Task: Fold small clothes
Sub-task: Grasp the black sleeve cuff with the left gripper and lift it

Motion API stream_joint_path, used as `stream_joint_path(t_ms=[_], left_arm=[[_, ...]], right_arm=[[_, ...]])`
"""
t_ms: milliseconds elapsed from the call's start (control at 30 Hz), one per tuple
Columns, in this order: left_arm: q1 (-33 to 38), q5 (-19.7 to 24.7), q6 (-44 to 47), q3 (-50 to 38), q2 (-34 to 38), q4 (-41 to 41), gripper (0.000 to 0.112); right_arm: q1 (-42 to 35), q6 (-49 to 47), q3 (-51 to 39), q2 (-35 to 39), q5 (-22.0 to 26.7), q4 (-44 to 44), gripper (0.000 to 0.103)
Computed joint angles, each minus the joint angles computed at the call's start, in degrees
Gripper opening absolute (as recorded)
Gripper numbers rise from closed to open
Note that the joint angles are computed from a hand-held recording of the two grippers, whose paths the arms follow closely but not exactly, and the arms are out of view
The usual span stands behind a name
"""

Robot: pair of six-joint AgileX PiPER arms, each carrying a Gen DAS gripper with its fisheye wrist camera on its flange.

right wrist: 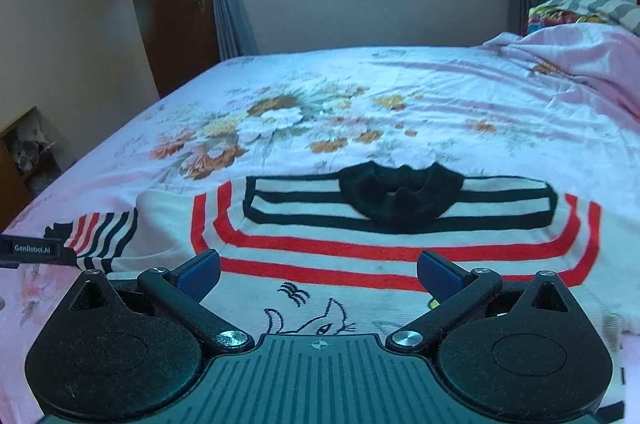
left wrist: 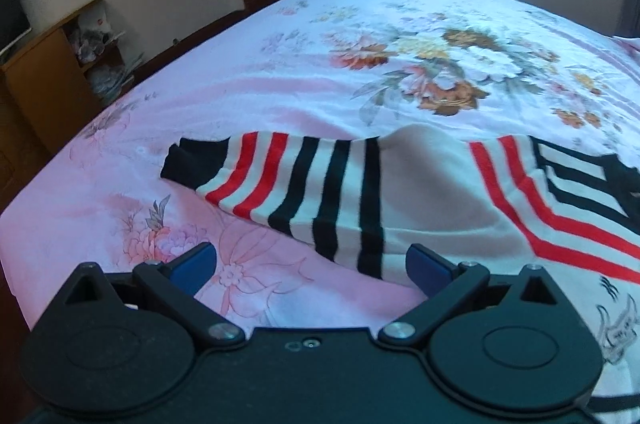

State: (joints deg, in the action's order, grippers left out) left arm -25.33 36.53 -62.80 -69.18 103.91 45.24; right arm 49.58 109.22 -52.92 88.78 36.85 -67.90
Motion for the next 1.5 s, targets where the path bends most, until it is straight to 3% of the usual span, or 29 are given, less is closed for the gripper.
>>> stream_joint_path(t_ms=[133, 400, 467, 533, 633, 767, 833, 900, 967, 1033, 1133, 1333, 1433, 1500], left_arm=[[4.61, -1.2, 5.78, -2.74, 2.68, -7.69, 0.093], [14.3, -3.62, 16.36, -8.01, 8.49, -23.92, 0.091], [16.97, -4.58, 21.58, -9.66, 10.35, -30.99, 0.078], [19.57, -4.94, 27.12, -11.57, 12.29, -38.1, 0.074], [22.71, -5.81, 32.3, -13.95, 14.96, -46.59, 0.081], [24.73, -7.18, 33.15, -16.87, 18.05, -50.58, 0.091], [25.26, -8.59, 33.05, -17.84, 19.25, -51.91, 0.09], [25.04, -10.32, 30.03, -17.94, 19.66, -49.4, 0.078], [24.76, -10.7, 26.48, -18.31, 19.89, -45.62, 0.04], [25.45, -11.89, 27.35, -17.73, 19.73, -46.16, 0.013], [26.81, -14.53, 29.71, -15.34, 18.23, -49.04, 0.005], [23.14, -20.76, 17.35, -9.58, 9.41, -32.84, 0.004], [18.1, -22.43, 10.0, -8.88, 4.04, -20.05, 0.004], [12.48, -22.26, 9.75, -10.75, 2.24, -14.9, 0.004]], right_arm=[[-1.69, -0.26, -1.47, 2.98, -2.36, -0.63, 0.103], [-4.5, -1.64, -5.61, 9.0, -6.32, -1.22, 0.103], [-4.8, -1.8, -6.41, 10.13, -6.86, -1.13, 0.103], [-5.2, -1.81, -6.85, 10.96, -7.7, -1.2, 0.103], [-5.54, -1.25, -6.99, 11.8, -8.52, -1.71, 0.103], [-6.1, -1.25, -7.21, 12.69, -9.23, -1.59, 0.103], [-6.38, -1.26, -7.09, 12.89, -9.59, -1.56, 0.103], [-6.39, -1.88, -7.3, 13.32, -9.09, -1.47, 0.103], [-6.39, -2.28, -7.64, 13.77, -8.32, -1.33, 0.103], [-6.71, -2.25, -7.68, 14.1, -8.02, -1.58, 0.103], [-6.87, -1.92, -7.72, 14.65, -6.59, -1.96, 0.103], [-8.06, -4.65, -8.39, 15.71, -4.13, 0.28, 0.103], [-9.64, -6.57, -7.92, 15.41, -4.81, 1.79, 0.103], [-10.78, -7.21, -6.42, 14.48, -5.4, 2.77, 0.103]])
